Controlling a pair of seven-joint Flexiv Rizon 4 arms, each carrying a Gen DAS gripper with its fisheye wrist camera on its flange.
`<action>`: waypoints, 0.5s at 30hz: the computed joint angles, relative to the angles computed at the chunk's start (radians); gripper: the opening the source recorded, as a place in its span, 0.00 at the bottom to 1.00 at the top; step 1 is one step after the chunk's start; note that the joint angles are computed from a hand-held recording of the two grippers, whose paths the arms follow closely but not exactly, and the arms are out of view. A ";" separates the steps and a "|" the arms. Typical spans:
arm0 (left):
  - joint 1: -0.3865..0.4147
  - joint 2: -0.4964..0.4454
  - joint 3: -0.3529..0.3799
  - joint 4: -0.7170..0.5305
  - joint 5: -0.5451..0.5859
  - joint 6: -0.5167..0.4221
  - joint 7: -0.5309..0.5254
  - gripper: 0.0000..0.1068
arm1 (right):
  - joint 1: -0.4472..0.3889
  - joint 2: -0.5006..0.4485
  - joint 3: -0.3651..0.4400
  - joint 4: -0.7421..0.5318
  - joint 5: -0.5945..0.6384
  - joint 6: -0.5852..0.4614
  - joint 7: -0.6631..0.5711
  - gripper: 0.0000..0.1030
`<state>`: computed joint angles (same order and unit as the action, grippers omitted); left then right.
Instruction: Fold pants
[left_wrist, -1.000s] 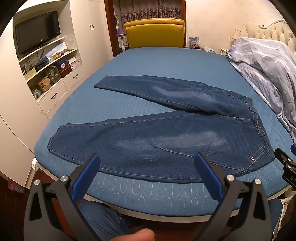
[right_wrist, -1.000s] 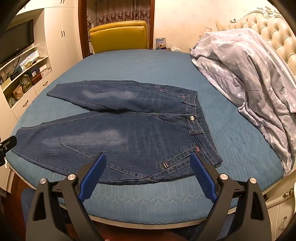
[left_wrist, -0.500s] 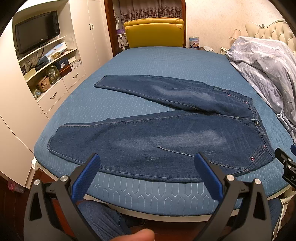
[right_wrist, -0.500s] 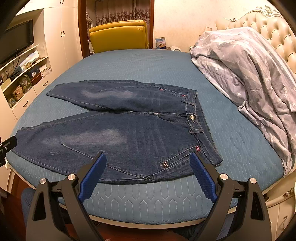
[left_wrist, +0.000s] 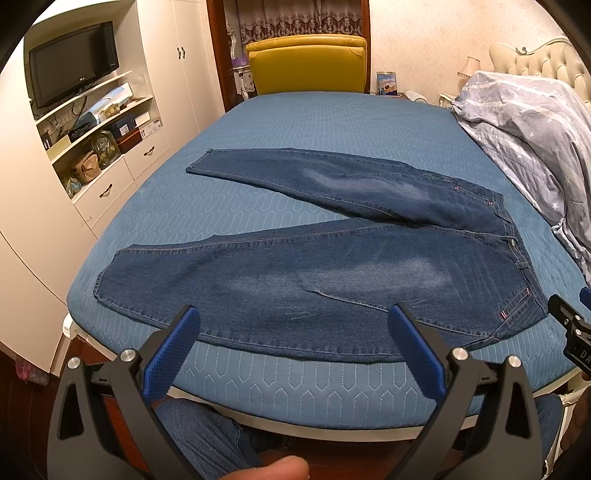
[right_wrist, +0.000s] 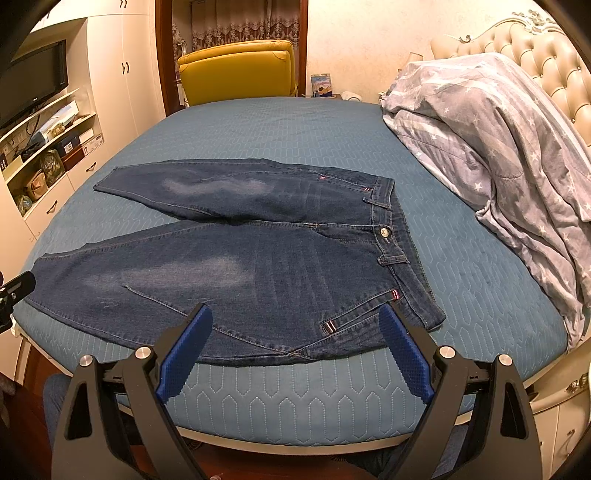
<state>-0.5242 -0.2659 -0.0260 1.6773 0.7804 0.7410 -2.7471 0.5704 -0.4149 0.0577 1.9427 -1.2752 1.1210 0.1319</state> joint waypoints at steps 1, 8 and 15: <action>0.000 0.000 0.000 0.000 0.001 -0.001 -0.001 0.95 | 0.000 0.000 -0.001 0.001 -0.003 0.001 0.002 0.85; 0.001 -0.001 0.000 0.002 0.001 0.004 -0.001 0.95 | 0.000 0.000 0.001 -0.001 0.001 -0.001 0.000 0.85; 0.001 -0.001 0.000 0.006 0.001 0.008 0.000 0.95 | 0.000 -0.001 0.000 0.001 -0.003 0.001 0.006 0.85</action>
<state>-0.5228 -0.2665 -0.0258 1.6832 0.7814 0.7491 -2.7472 0.5709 -0.4154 0.0579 1.9438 -1.2777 1.1224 0.1374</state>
